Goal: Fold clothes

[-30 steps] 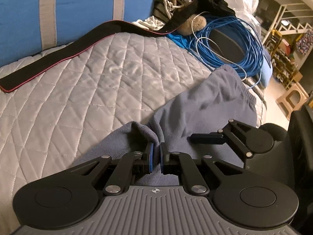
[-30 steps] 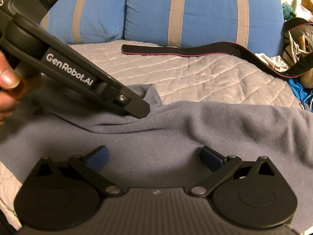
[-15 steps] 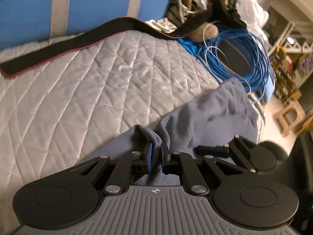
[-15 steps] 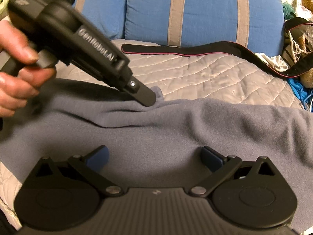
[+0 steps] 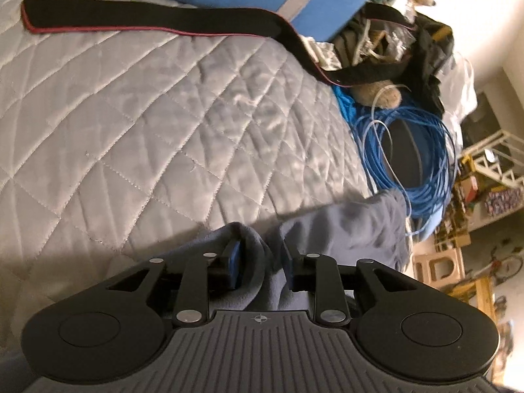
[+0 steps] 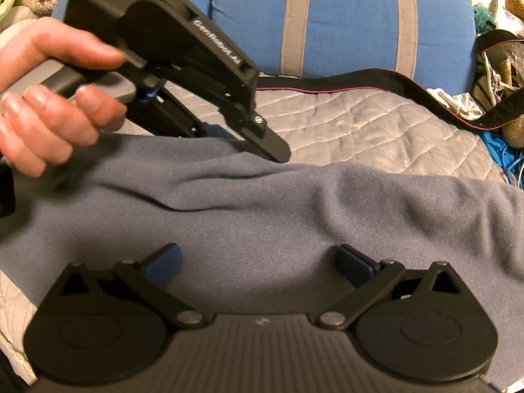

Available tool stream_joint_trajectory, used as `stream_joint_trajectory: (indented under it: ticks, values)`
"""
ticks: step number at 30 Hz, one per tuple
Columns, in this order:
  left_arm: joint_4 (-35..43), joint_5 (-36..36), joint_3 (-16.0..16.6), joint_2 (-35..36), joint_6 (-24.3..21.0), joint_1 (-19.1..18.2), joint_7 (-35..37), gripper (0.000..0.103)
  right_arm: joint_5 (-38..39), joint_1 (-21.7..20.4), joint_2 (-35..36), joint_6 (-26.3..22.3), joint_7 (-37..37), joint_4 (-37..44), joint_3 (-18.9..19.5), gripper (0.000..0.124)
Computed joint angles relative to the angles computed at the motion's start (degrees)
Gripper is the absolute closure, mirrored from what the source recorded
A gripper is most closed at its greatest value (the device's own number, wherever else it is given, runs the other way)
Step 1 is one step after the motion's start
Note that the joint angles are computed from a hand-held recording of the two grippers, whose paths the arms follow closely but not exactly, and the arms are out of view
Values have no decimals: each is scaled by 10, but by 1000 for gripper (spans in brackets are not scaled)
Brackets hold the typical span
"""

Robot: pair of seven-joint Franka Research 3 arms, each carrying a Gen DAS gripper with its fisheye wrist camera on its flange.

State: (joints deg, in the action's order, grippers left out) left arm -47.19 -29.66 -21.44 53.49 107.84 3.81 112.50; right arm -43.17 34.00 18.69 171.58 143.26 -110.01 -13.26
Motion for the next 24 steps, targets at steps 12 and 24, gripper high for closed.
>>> stream_joint_trajectory:
  ticks: [12, 24]
  values:
    - [-89, -95, -33, -33, 131, 40, -27, 100, 5, -2, 0, -7, -9, 2, 5, 21]
    - [-62, -51, -16, -17, 175, 11, 8, 100, 30, -14, -3, -16, -36, -1, 21, 21]
